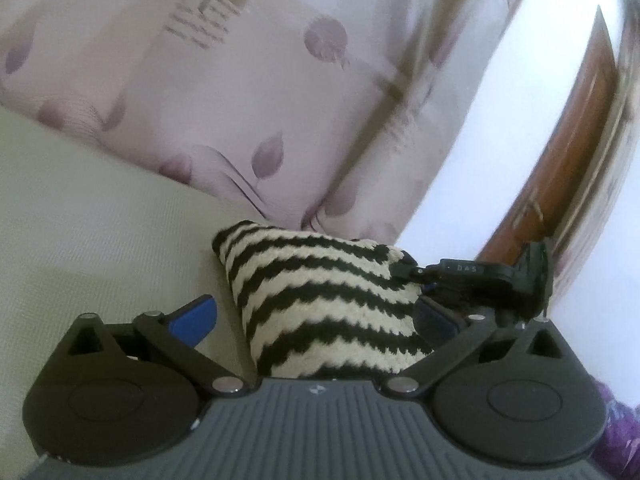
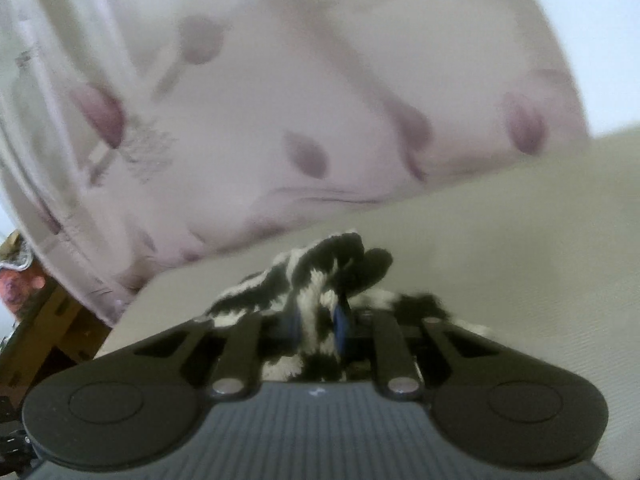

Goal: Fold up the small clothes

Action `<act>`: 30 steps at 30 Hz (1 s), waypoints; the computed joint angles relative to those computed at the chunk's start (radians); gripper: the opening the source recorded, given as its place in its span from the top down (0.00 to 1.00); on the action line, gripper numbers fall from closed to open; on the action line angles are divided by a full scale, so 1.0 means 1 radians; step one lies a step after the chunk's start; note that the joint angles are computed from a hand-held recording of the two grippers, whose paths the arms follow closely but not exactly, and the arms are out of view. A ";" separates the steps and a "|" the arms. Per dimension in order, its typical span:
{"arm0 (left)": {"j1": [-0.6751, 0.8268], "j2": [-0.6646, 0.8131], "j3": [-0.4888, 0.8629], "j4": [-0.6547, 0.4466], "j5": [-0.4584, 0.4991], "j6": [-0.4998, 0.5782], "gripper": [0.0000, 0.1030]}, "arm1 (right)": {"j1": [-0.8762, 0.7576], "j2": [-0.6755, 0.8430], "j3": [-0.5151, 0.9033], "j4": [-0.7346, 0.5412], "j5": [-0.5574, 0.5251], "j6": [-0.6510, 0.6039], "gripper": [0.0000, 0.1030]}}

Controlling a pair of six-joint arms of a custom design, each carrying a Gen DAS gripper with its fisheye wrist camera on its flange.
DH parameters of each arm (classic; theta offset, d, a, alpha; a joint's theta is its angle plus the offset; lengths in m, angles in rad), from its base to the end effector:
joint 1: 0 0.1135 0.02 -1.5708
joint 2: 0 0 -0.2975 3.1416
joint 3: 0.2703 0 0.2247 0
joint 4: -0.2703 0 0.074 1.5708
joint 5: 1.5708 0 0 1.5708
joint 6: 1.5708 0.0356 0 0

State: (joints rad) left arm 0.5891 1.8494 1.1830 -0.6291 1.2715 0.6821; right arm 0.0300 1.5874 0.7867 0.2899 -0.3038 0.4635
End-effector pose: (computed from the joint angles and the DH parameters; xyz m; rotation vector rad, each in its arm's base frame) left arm 0.2950 0.1562 0.2315 0.2944 1.9698 -1.0137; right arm 0.3125 0.0200 0.2445 0.2685 2.0976 0.6141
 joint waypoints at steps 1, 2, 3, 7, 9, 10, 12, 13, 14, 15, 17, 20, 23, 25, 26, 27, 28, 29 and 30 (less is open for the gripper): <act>-0.014 -0.010 -0.020 0.040 -0.009 -0.021 0.00 | -0.024 0.012 -0.008 -0.001 -0.028 -0.002 0.84; -0.030 -0.021 -0.044 0.093 -0.019 -0.050 0.00 | -0.027 0.029 -0.006 -0.012 -0.025 -0.017 0.84; -0.045 -0.029 -0.062 0.139 -0.030 -0.073 0.00 | -0.025 0.051 0.004 -0.039 -0.015 -0.051 0.84; -0.094 -0.054 -0.101 0.274 -0.073 -0.152 0.00 | -0.052 0.091 -0.008 -0.040 -0.037 -0.070 0.84; -0.111 -0.059 -0.098 0.301 -0.057 -0.193 0.00 | -0.061 0.053 -0.023 -0.022 -0.053 -0.053 0.84; -0.120 -0.069 -0.112 0.345 -0.052 -0.227 0.00 | -0.060 0.021 -0.019 -0.034 -0.058 -0.067 0.84; -0.140 -0.092 -0.146 0.432 -0.060 -0.264 0.00 | -0.050 -0.025 0.002 -0.091 -0.030 -0.104 0.84; -0.153 -0.098 -0.164 0.472 -0.072 -0.269 0.00 | -0.054 -0.045 0.007 -0.114 -0.024 -0.126 0.84; -0.167 -0.101 -0.184 0.506 -0.086 -0.267 0.00 | -0.059 -0.051 0.013 -0.133 -0.015 -0.146 0.84; -0.179 -0.099 -0.194 0.513 -0.104 -0.251 0.00 | -0.057 -0.040 0.027 -0.153 0.005 -0.159 0.84; -0.209 -0.083 -0.200 0.489 -0.147 -0.195 0.01 | -0.069 0.007 0.024 -0.162 -0.008 -0.160 0.82; -0.231 -0.066 -0.221 0.479 -0.211 -0.152 0.03 | -0.124 -0.023 -0.126 0.047 -0.117 -0.037 0.78; -0.233 -0.048 -0.232 0.474 -0.236 -0.135 0.03 | -0.132 -0.178 -0.306 0.224 -0.090 0.062 0.77; -0.230 -0.030 -0.227 0.462 -0.230 -0.125 0.03 | -0.079 -0.288 -0.356 0.211 -0.067 0.028 0.77; -0.231 -0.025 -0.230 0.464 -0.231 -0.129 0.03 | -0.016 -0.336 -0.364 0.174 -0.040 -0.003 0.77; -0.227 -0.028 -0.238 0.466 -0.233 -0.131 0.02 | 0.031 -0.351 -0.363 0.152 -0.033 -0.022 0.77; -0.229 -0.025 -0.243 0.486 -0.239 -0.150 0.02 | 0.090 -0.352 -0.352 0.117 -0.021 -0.042 0.77; -0.225 -0.028 -0.253 0.498 -0.242 -0.156 0.02 | 0.140 -0.342 -0.332 0.070 0.013 -0.073 0.77; -0.224 -0.032 -0.265 0.515 -0.255 -0.160 0.02 | 0.197 -0.328 -0.314 0.017 0.084 -0.121 0.77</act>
State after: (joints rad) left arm 0.3652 1.8177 0.9178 -0.1140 1.0167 0.5218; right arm 0.2275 1.2596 0.4728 0.3074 -0.2202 0.3424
